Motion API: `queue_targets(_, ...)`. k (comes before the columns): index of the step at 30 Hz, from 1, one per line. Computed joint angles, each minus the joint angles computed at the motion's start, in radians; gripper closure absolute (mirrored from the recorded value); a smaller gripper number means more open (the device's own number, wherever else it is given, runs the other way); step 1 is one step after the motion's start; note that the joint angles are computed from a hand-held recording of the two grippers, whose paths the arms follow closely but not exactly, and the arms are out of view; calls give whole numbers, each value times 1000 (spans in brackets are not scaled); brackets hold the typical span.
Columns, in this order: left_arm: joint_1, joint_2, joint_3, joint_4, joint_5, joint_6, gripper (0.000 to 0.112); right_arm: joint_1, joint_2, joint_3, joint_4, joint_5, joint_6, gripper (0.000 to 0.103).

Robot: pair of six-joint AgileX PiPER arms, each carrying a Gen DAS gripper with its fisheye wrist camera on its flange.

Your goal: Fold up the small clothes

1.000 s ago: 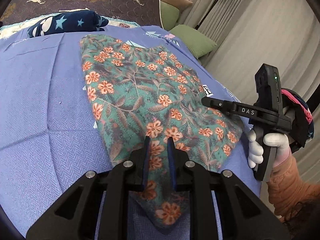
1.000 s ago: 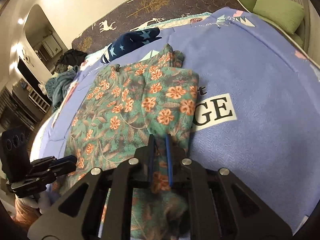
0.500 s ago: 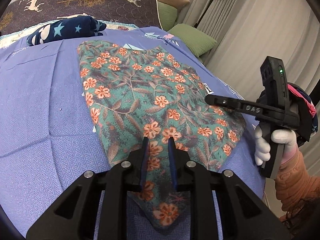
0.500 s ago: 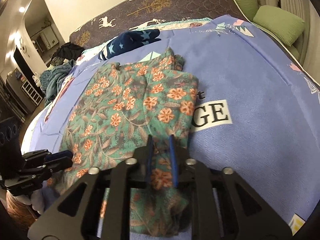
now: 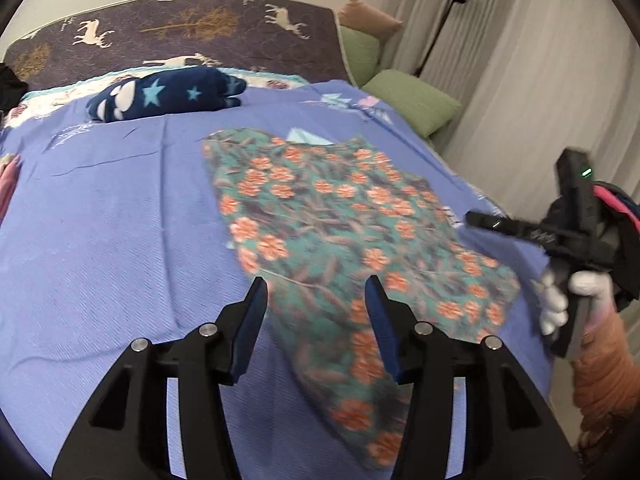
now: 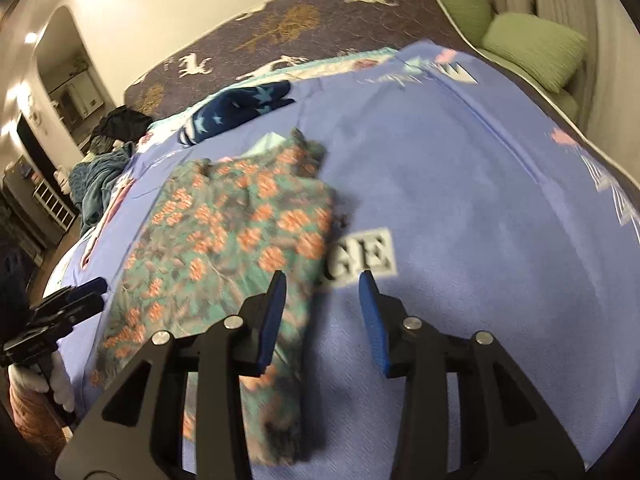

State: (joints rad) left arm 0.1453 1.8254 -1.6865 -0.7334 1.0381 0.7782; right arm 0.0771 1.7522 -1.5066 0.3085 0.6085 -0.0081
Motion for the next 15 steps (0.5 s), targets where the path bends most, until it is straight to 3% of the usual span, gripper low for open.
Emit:
queue_targets(5,-26,84,-66,96,17,-121,58,25,115,-220,70,61,-129,64)
queue_targets(8,-11,93,-66,63,27,-101,56,21,279,-486,141,240,-176,64)
queue_targets(11,-9,88,-55,55,21,-86,53,58,488,-760,-11,408,-76,66)
queue_targets(13,-9,82,-48,55,16,-81,53,54,512,-788,-13,419,-56,66)
queue_targets(15,-4,87,-54,46,26,-79,53,38,419,-657,25,346,-82,65)
